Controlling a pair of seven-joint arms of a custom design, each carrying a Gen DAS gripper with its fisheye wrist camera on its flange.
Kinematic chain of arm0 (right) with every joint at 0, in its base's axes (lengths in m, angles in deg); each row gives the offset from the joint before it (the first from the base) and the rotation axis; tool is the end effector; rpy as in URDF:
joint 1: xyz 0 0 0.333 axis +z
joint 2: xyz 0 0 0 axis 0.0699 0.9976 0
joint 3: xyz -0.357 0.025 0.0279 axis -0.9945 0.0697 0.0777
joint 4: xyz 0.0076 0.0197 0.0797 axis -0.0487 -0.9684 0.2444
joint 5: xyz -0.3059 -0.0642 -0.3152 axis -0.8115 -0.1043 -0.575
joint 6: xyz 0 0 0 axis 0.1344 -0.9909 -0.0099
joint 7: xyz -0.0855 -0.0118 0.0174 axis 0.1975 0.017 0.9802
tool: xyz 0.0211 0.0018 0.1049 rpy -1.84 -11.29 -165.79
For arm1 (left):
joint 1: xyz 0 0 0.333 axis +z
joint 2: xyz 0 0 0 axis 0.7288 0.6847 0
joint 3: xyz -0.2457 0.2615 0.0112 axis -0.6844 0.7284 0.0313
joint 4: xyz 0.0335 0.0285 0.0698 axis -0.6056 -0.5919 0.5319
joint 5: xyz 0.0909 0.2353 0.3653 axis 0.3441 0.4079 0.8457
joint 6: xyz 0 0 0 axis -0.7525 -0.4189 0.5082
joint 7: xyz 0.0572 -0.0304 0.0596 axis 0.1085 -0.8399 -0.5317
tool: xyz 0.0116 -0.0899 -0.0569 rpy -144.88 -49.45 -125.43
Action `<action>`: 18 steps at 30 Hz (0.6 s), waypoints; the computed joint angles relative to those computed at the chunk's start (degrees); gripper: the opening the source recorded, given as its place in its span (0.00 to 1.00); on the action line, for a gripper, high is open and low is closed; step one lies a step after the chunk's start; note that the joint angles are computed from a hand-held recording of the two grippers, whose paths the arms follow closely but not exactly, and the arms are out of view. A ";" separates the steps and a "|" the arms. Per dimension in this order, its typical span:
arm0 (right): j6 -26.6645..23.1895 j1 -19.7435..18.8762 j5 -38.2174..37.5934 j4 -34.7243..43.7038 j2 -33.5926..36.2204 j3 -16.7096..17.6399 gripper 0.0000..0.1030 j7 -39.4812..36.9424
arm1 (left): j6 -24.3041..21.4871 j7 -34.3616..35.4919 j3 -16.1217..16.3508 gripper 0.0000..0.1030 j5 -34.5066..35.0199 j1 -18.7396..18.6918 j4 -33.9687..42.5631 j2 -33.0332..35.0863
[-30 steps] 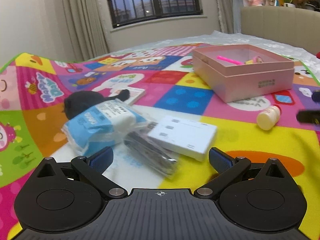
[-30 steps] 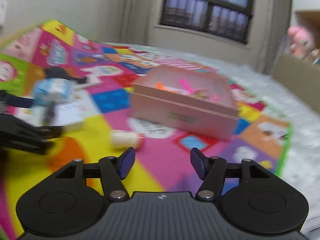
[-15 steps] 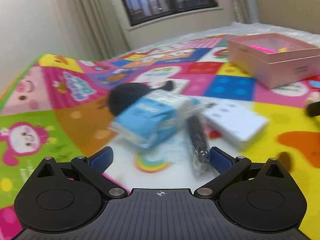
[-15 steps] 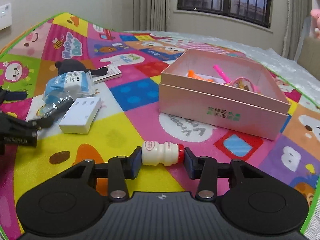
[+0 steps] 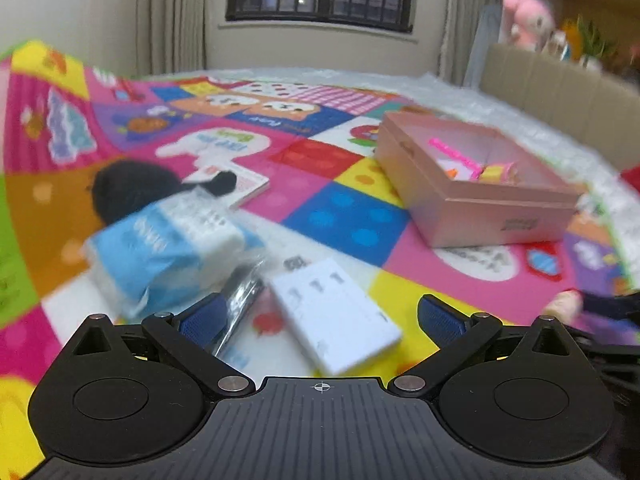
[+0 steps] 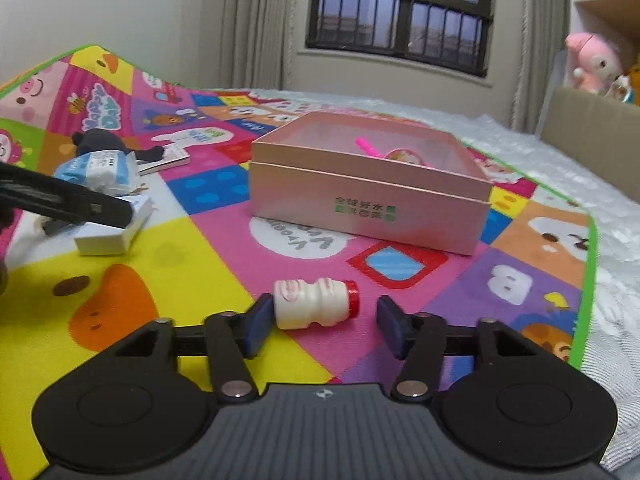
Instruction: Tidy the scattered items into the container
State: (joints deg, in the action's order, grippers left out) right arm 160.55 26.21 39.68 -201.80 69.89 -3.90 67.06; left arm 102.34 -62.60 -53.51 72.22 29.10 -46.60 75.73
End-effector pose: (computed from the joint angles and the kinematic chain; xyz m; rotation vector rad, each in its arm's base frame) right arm 0.3863 0.1925 0.4053 -1.8874 1.1857 -0.7559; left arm 0.4182 -0.3566 0.4883 -1.7726 1.5581 -0.7485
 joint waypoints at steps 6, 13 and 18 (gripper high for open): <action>2.59 4.28 -9.90 -1.89 -0.05 -8.15 0.88 9.32 | -0.58 -0.42 -0.90 1.00 2.29 -1.13 1.78 1.02; 2.28 3.39 -16.26 -2.18 -0.10 -9.24 1.00 14.03 | 4.77 1.27 0.45 1.00 -1.38 -1.16 -0.66 0.09; 0.10 2.91 -17.87 -1.65 -0.19 -9.22 1.00 15.31 | 10.19 1.44 1.85 1.00 -5.21 0.41 -5.17 -3.05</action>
State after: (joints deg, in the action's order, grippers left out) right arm 160.65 29.12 21.81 -203.46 69.71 -13.12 82.37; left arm 112.53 -61.16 -51.66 67.01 29.52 -51.77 72.68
